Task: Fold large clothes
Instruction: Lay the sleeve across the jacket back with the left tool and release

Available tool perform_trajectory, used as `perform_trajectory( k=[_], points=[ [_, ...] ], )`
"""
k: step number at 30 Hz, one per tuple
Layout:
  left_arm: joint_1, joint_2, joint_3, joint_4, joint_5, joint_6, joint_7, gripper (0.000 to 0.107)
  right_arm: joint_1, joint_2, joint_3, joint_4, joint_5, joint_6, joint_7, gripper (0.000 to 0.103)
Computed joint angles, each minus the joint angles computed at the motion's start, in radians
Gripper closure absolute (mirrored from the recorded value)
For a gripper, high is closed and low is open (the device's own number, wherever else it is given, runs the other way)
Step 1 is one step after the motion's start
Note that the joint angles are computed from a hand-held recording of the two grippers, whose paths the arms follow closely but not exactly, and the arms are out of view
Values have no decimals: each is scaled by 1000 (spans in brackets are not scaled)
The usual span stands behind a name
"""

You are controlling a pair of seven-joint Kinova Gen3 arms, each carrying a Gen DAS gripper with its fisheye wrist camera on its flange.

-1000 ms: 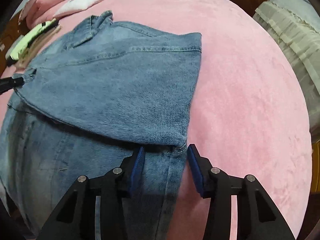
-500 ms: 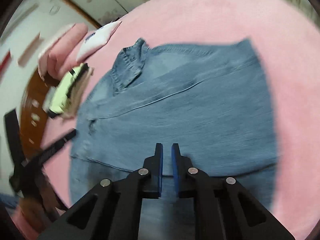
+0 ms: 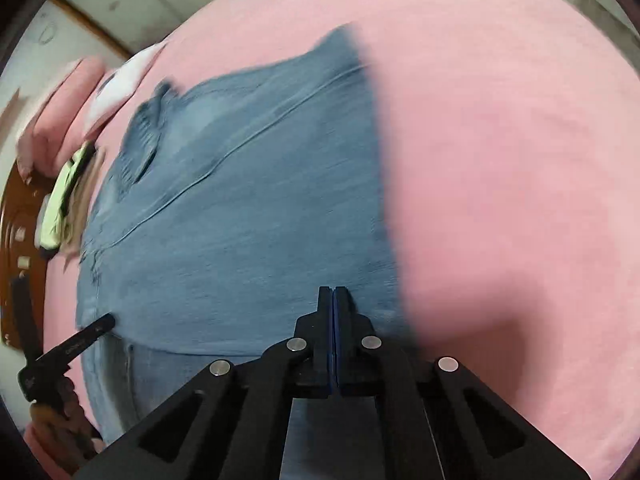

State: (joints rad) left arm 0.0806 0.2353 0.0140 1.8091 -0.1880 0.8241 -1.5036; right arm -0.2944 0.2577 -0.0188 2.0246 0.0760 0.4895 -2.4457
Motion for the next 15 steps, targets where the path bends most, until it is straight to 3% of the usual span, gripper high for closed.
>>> perform_trajectory(
  k=[3,6,8,11,13,15],
  points=[
    [-9,0,-40,-10,99,7,-115,107,12,2,-31,-39,112,87,-56,103],
    [-100,-34,44,-4,221,1,-237,107,111,15,-167,-54,166,34,-91,103],
    [-175,-56,137,-9,302,-4,-295,107,194,15,-259,-69,133,-47,-35,103],
    [-267,-25,265,-64,424,28,-342,107,293,126,-398,-131,13,-169,87,103],
    [-261,21,282,-97,489,14,-325,107,352,219,-489,-175,-67,-251,167,103],
    [-191,59,225,-132,502,-8,-266,107,381,311,-538,-223,-96,-316,234,103]
  ],
)
